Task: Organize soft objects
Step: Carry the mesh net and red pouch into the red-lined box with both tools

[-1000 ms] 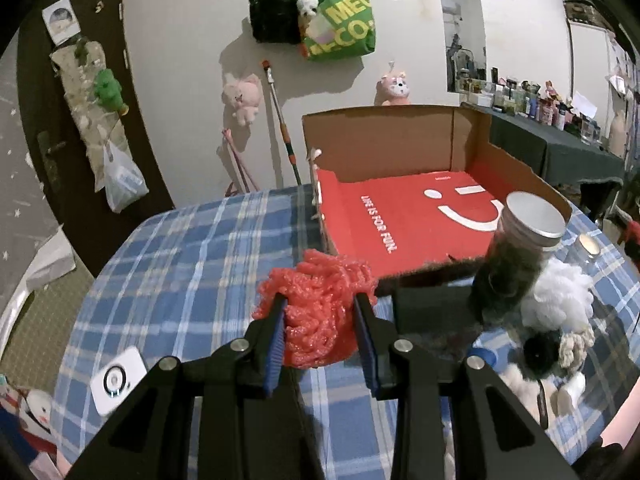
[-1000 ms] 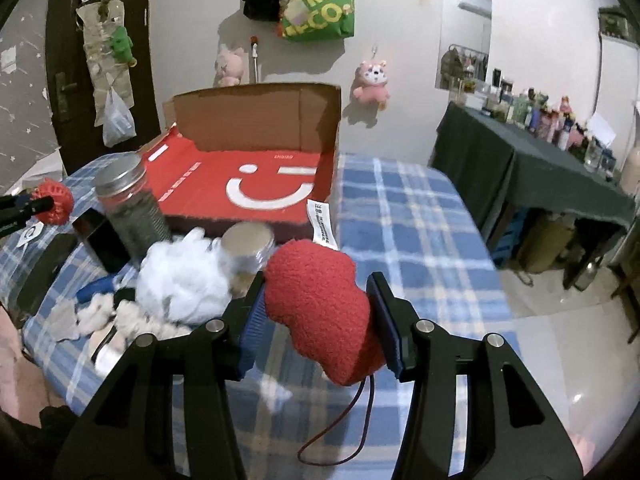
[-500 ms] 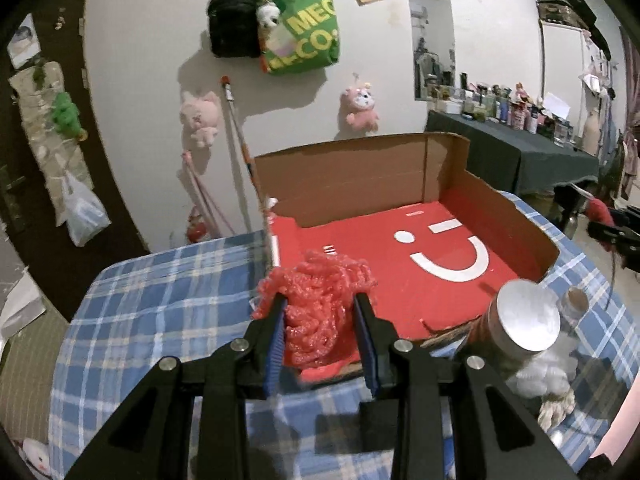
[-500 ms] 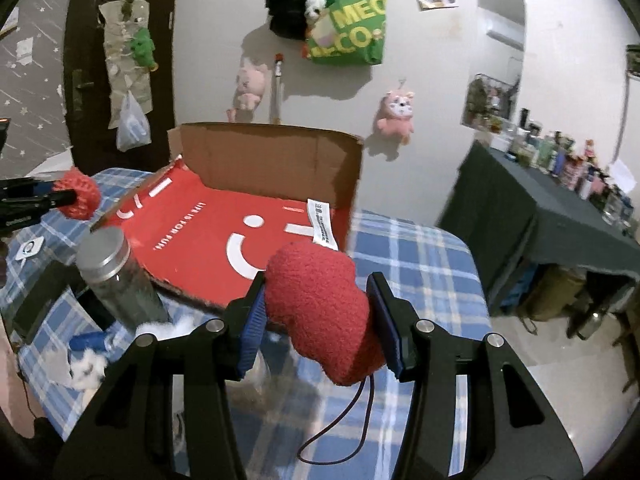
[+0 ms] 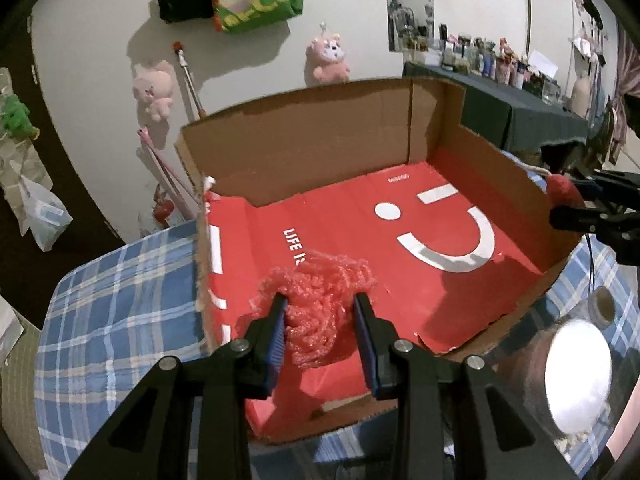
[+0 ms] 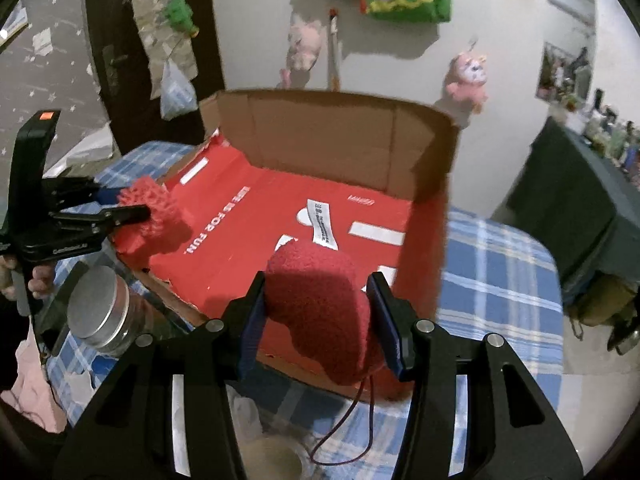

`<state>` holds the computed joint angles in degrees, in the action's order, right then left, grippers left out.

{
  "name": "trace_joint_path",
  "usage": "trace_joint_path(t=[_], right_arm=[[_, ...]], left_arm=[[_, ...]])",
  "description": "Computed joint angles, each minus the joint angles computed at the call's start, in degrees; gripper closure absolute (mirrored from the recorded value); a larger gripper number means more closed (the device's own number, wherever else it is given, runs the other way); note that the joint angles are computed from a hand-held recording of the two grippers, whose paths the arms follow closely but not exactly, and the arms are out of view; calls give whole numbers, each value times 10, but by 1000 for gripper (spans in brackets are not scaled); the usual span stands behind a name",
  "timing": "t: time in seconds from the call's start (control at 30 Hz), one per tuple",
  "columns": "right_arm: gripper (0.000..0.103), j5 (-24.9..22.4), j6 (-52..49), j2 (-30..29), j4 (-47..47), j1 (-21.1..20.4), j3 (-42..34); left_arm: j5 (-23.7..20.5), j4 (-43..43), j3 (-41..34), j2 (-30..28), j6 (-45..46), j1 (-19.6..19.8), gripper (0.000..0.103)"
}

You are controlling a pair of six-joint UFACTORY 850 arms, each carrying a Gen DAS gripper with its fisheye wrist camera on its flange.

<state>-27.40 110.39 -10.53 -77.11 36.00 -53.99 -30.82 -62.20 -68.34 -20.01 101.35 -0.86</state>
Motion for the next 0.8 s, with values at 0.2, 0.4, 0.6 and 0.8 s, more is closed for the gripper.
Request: trace_joint_path(t=[0.2,0.4,0.6,0.8], right_arm=[[56,79,-85,-31,64,-42,-24],[56,112,-301,-69,241,-77,-64],[56,95,-490,-111,399,-89,-103],[56,76,-593,-138,486,-94,-126]], left_arm=[[15,65,-25,-23,-52,-20,69],[20,143,-55,-55,-129,-35,69],[26,161,-66,-64,-152,-40,67],[42,154,-59,-62,-140,-44,65]])
